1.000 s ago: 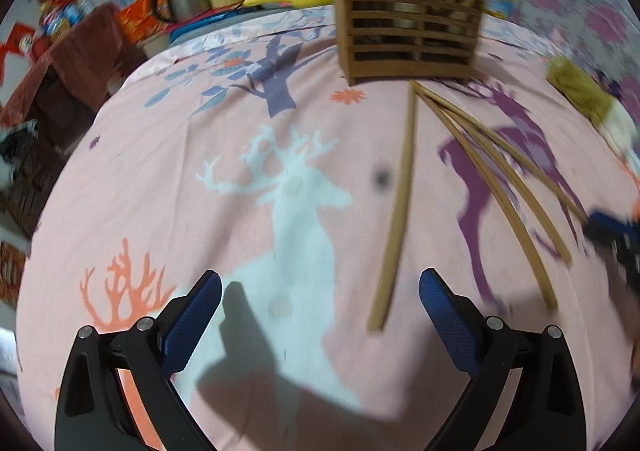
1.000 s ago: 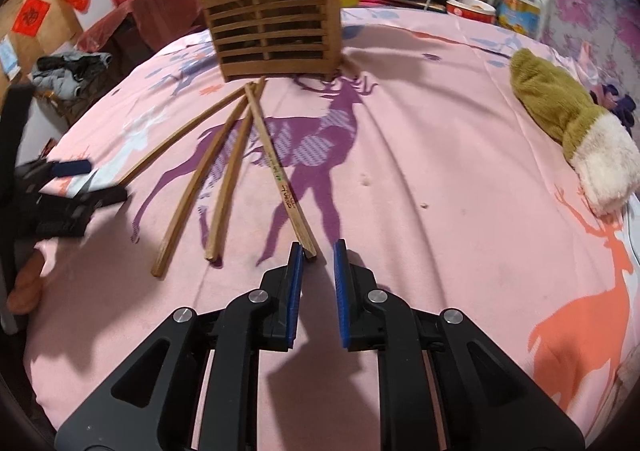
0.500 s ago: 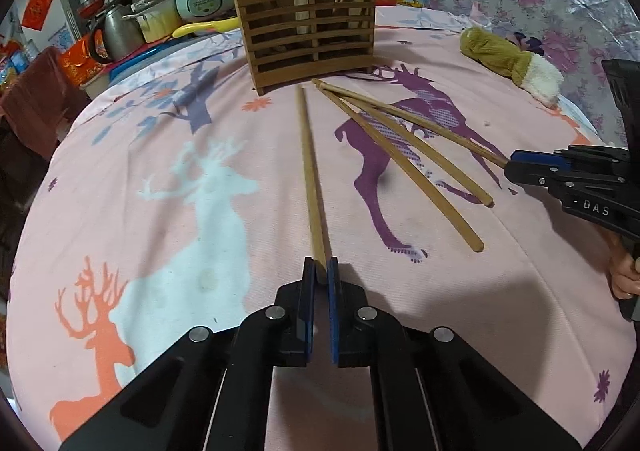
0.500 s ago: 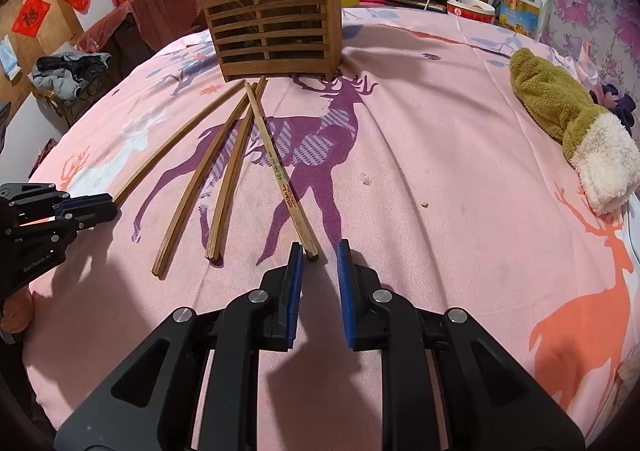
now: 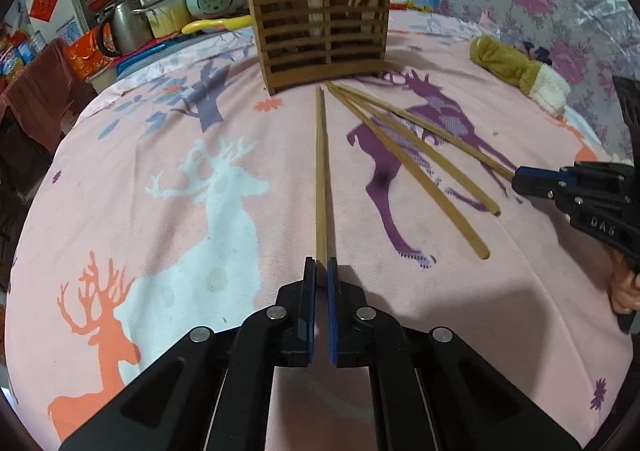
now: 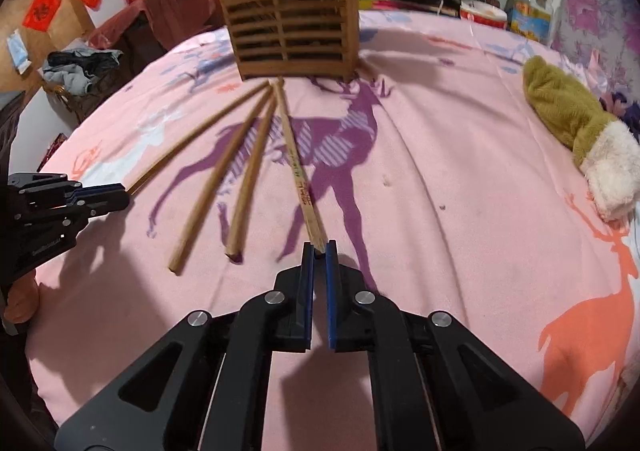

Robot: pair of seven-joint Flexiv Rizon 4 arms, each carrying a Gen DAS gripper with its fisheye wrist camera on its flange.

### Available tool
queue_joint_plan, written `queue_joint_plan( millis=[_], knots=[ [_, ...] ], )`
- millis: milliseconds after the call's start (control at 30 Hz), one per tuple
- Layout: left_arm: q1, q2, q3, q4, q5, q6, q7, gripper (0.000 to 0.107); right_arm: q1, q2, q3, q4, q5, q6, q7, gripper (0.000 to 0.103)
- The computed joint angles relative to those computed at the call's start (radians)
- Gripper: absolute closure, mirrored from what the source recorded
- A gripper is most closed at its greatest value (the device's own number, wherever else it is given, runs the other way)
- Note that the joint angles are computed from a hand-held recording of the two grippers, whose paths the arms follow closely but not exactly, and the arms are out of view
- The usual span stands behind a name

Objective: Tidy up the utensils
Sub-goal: 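Close the left gripper on a chopstick while the right gripper grasps another, then carry both chopsticks above the wooden holder and open both grippers into it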

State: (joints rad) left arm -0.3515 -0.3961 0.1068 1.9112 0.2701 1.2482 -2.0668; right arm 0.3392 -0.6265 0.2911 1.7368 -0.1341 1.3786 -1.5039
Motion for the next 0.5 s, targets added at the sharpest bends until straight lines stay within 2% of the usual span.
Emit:
queue_joint_plan(
  millis=[33,133,300,500],
  knots=[
    [-0.011,0.005,0.014,0.001,0.016,0.013,-0.021,0.101,0.004,0.006,-0.006,0.012,-0.001,0.030,-0.001,0.097],
    [-0.035,0.027,0.051,0.013,0.066,0.074,-0.086,0.101,-0.035,0.010,0.043,0.017,0.022,0.075,-0.026,0.097],
    [-0.093,0.054,0.128,0.001,0.183,0.105,-0.234,0.101,-0.066,0.020,0.075,0.040,0.035,0.176,-0.030,0.097],
    [-0.090,0.091,0.141,0.002,0.295,0.137,-0.364,0.101,-0.105,0.025,0.108,0.071,0.008,0.310,-0.004,0.097]
  ],
)
